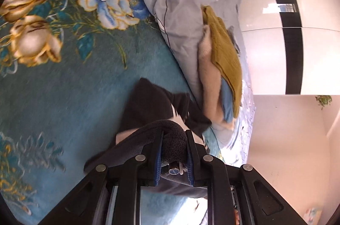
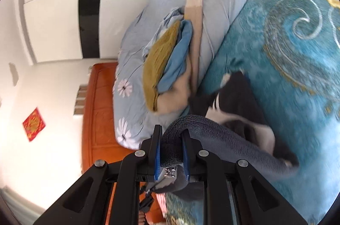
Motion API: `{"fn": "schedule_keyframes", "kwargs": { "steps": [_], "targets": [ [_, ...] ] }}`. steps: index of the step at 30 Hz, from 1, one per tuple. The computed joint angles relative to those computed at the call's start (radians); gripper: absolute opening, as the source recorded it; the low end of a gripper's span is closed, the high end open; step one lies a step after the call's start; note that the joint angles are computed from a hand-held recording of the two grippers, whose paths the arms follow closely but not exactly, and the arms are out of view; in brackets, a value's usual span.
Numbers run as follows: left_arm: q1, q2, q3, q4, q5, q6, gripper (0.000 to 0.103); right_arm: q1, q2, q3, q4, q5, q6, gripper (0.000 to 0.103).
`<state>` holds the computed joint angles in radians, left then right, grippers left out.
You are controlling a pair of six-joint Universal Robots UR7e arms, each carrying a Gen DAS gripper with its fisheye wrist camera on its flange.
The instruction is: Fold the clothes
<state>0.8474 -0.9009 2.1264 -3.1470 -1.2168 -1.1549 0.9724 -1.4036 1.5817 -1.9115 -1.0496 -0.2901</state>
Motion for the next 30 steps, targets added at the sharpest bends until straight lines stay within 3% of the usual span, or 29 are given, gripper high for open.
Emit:
{"fn": "schedule_keyframes", "kwargs": {
  "steps": [8, 15, 17, 21, 23, 26, 28, 30],
  "targets": [
    [0.082, 0.103, -0.131, 0.099, 0.020, 0.101, 0.022, 0.066, 0.140, -0.019, -0.247, -0.134, 0.173, 0.018],
    [0.125, 0.160, -0.162, 0.091, 0.012, 0.110, 0.025, 0.054, 0.192, -0.001, -0.335, -0.239, 0.267, 0.018],
    [0.132, 0.167, -0.163, 0.052, -0.002, 0.111, 0.030, 0.054, 0.198, -0.004, -0.337, -0.254, 0.264, 0.018],
    [0.138, 0.170, -0.148, -0.077, -0.047, 0.120, 0.056, 0.062, 0.206, -0.019, -0.334, -0.272, 0.261, 0.020],
    [0.135, 0.164, -0.140, -0.117, -0.073, 0.133, 0.062, 0.073, 0.209, -0.029, -0.328, -0.285, 0.262, 0.022],
    [0.106, 0.136, -0.135, -0.050, -0.031, 0.173, 0.063, 0.093, 0.207, -0.044, -0.308, -0.306, 0.219, 0.031],
    [0.078, 0.112, -0.111, -0.011, 0.016, 0.187, 0.063, 0.103, 0.196, -0.048, -0.296, -0.301, 0.171, 0.045],
    [0.054, 0.092, -0.067, -0.005, 0.055, 0.178, 0.063, 0.110, 0.174, -0.044, -0.297, -0.288, 0.110, 0.050]
  ]
}}
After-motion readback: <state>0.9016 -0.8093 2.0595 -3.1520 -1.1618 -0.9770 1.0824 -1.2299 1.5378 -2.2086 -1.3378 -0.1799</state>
